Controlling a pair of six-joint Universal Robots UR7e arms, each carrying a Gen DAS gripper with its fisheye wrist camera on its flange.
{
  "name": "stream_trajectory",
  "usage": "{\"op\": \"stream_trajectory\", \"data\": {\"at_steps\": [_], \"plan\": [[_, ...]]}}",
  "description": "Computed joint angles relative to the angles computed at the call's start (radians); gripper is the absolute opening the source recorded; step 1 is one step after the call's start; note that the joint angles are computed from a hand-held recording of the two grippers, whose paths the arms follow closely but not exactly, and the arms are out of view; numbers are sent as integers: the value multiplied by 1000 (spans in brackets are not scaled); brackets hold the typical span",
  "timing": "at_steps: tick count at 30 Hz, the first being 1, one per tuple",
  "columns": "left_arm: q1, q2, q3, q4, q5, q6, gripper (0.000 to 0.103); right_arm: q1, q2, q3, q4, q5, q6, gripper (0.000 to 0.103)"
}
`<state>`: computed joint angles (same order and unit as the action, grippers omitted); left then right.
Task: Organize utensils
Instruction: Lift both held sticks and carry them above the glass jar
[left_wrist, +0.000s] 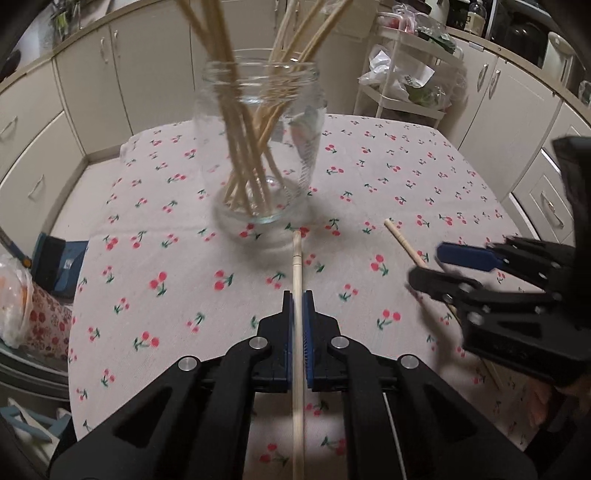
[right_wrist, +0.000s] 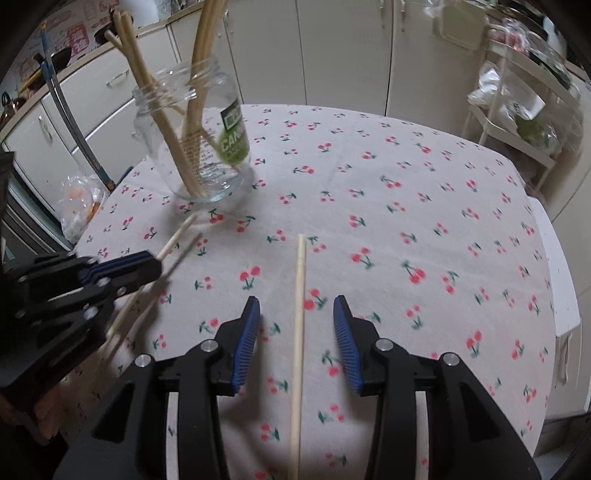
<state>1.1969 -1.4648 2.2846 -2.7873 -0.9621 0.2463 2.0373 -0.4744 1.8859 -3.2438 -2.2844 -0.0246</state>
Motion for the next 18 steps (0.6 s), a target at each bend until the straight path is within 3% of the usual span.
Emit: {"op": "stream_trajectory", "data": {"at_steps": [3, 4, 5, 15, 18], "plan": [[12, -7, -6, 17, -16, -5, 5, -1, 17, -22, 10, -19, -17, 35], [16, -8, -9, 22, -21, -8, 5, 4, 24, -30, 14, -43, -24, 15], [20, -8, -12, 28, -26, -11, 5, 5, 23, -30, 15, -46, -28, 7], [20, 23, -40, 49, -18, 5, 5, -7, -32, 44, 18, 3, 42, 6], [18, 41, -53, 49, -6, -1, 13, -8, -27, 21, 41, -4, 27, 17]]}}
